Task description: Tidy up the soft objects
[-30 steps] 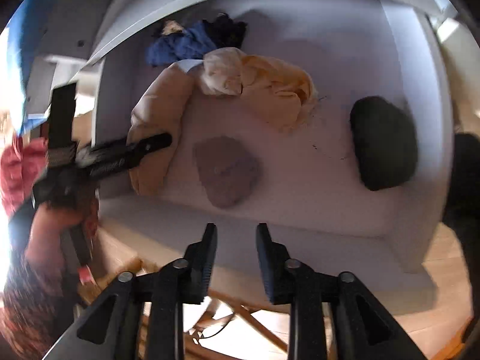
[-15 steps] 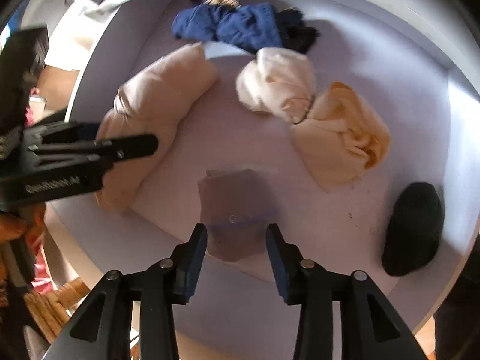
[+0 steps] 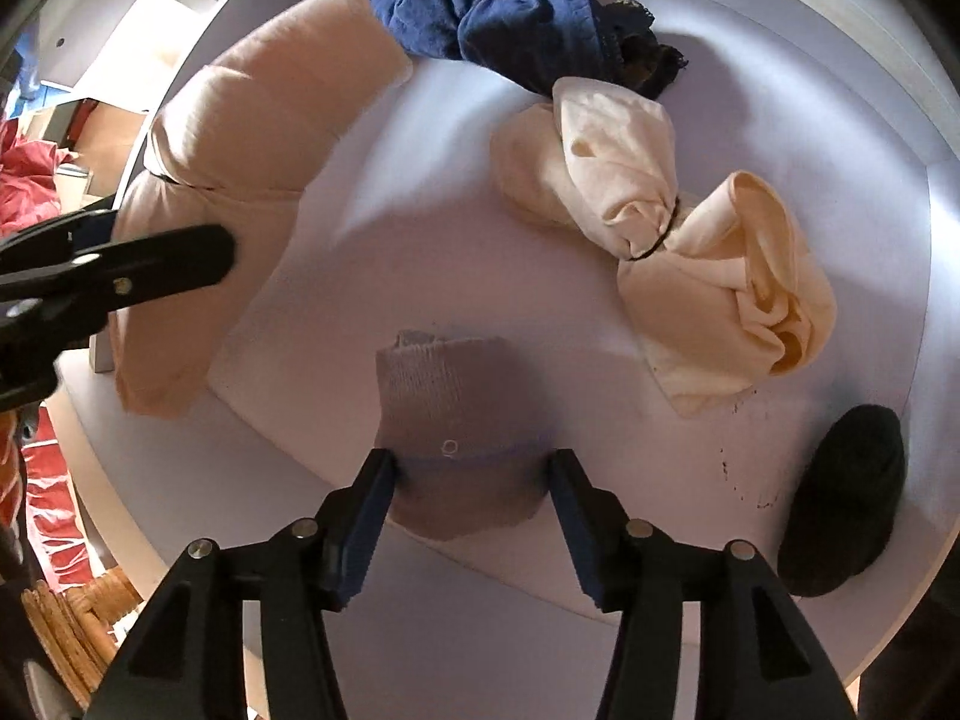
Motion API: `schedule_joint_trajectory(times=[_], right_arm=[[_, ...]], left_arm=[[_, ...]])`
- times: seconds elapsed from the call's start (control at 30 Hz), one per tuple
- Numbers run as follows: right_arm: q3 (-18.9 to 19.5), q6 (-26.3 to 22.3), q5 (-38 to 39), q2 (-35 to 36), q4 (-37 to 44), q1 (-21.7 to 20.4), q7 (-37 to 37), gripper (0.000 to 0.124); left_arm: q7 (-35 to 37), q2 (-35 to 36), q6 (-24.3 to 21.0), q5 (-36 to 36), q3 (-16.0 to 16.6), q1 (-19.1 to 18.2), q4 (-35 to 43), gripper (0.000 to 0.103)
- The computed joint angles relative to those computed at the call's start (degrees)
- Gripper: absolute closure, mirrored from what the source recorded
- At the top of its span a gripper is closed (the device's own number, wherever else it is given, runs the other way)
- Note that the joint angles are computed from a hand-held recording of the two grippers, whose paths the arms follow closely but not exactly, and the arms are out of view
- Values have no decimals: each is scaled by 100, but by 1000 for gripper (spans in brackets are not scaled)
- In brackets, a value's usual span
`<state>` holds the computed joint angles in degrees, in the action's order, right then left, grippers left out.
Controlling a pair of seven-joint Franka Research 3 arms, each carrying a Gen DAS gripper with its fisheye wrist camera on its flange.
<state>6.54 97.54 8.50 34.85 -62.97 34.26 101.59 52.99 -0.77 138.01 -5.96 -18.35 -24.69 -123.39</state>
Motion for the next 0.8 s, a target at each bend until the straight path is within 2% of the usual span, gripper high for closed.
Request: schedule_joint_trajectory(times=[0.17,0.33,0.53,0.67,0.8], right_arm=[[12,-125,27,182,292,16,-26,77],[-59,-98,91,10,139,-62,258,89],[-81,-129,80,-81,38,-124,685,88],[-65,93,-50,-115,-197,-102,509,81],[-59,90,-200,-75,-173,-15,389,75]], left_arm=[[122,-98,-96,166,-19,-34,174,43],[411,-202,-259,287,-55,-112,324,43],[746,-334,-304,335,-93,-225,412,43],[976,-491,-313,353,-91,-282,393,43],[1103,-798,-330,242,-36,-313,288,43]])
